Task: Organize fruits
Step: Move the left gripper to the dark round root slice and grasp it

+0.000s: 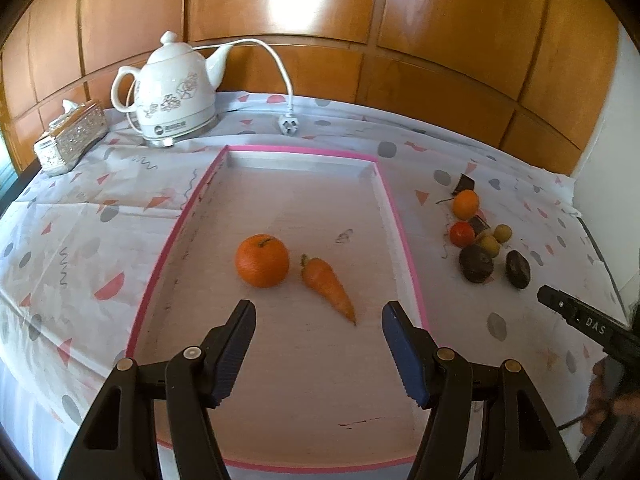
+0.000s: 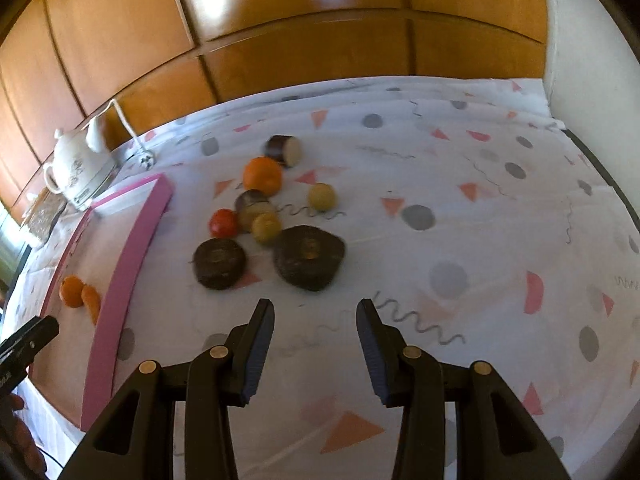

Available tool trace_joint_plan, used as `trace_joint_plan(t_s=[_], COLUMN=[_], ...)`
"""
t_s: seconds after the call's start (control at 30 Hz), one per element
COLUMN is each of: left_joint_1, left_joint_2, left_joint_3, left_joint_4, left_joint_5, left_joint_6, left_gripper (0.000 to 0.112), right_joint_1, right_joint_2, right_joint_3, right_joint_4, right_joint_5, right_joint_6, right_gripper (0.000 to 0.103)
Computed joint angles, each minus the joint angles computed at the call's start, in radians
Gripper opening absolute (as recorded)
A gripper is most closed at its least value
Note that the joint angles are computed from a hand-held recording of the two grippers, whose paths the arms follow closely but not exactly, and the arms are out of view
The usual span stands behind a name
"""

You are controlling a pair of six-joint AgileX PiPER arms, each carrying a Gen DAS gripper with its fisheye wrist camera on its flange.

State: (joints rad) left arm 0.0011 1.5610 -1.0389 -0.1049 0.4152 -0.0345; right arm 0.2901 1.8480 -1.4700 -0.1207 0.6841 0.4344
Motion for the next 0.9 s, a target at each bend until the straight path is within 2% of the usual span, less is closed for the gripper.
trace_joint_plan(t_s=[0.2,0.3,0.53,0.67,0.9], left_joint_1=[-0.036,-0.052,-0.098,-0.151,-0.241], left_joint_2=[0.003,0.011,0.043,0.098,0.269], left_joint_3=[-0.007,-0.011,-0.071,-0.157,-0.362], left_joint_4=[0.009,0.012,-0.031,-0.043,-0.007], left_joint_5=[0.0,0.005,0.037,0.082,0.19], left_joint_6=[0.013,0.018,0.083,0.101,0.051], left_gripper=[0.066,0.066,0.066,0.066,0.066], right_joint_1=[-0.018,-0.026,-0.048,-0.059,-0.074], right_joint_2=[0.001,0.002,0.005,0.003,-0.008], right_joint_3=[0.014,0.023,0.035,0.041,0.038], right_joint_4=[0.046,0.056,0.053,0.046,-0.011], right_joint_5=[-0.012,-0.016,-0.022,-0.023,-0.025], right_joint_6=[-0.06,-0.063,-0.06,-0.057,-0.024], right_gripper=[0.044,0.054,0.054,0.054,0.054])
